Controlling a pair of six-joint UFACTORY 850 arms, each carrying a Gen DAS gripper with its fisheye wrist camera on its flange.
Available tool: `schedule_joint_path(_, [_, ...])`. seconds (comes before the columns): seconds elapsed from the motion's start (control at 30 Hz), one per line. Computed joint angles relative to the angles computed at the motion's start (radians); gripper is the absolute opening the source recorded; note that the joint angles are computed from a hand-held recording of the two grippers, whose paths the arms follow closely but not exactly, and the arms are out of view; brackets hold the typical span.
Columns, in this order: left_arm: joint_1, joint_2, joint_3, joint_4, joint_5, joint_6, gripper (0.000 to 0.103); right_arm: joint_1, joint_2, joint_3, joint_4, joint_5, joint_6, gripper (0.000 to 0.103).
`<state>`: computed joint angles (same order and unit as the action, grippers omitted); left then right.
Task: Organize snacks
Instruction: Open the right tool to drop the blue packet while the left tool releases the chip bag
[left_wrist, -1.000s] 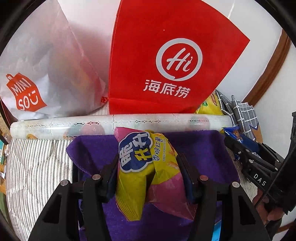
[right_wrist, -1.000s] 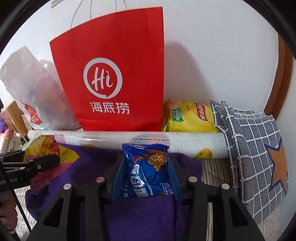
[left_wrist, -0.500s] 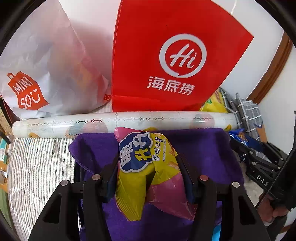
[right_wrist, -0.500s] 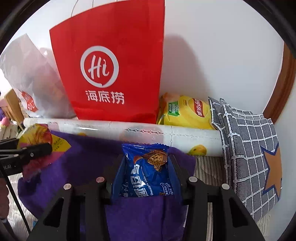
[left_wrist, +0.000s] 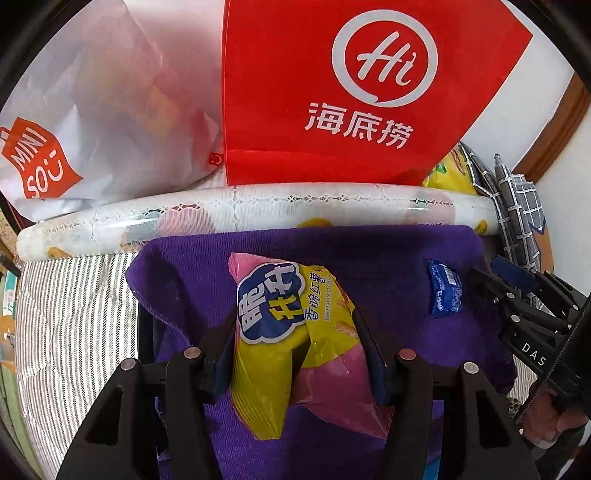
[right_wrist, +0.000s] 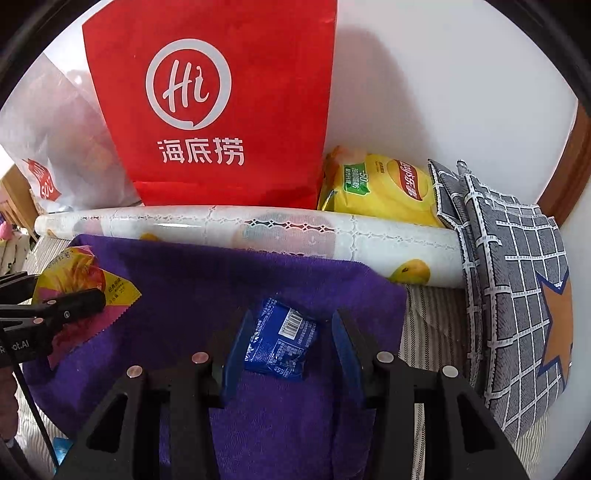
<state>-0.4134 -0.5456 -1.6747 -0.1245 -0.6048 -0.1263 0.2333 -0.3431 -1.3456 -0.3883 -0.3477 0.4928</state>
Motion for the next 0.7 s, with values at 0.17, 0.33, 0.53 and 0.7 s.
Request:
schedule_joint_path(0.17, [-0.002, -0.01, -0.012, 0.002, -0.017, -0.006, 0.058, 0.0, 0.021, 0.014, 0.028, 0.029, -0.014, 0.045])
schedule_joint_path(0.33, [-0.012, -0.025, -0.034, 0.032, -0.049, -0.018, 0.061, 0.005, 0.05, 0.031, 0.022, 0.052, -0.002, 0.057])
schedule_joint_path(0.53, [-0.025, 0.002, -0.011, 0.084, -0.01, -0.063, 0.079, 0.016, 0.071, 0.027, -0.087, 0.029, 0.132, 0.068])
schedule_joint_path(0.7, [-0.043, 0.036, 0.008, 0.151, 0.015, -0.117, 0.081, 0.025, 0.091, 0.027, -0.153, -0.026, 0.23, 0.072])
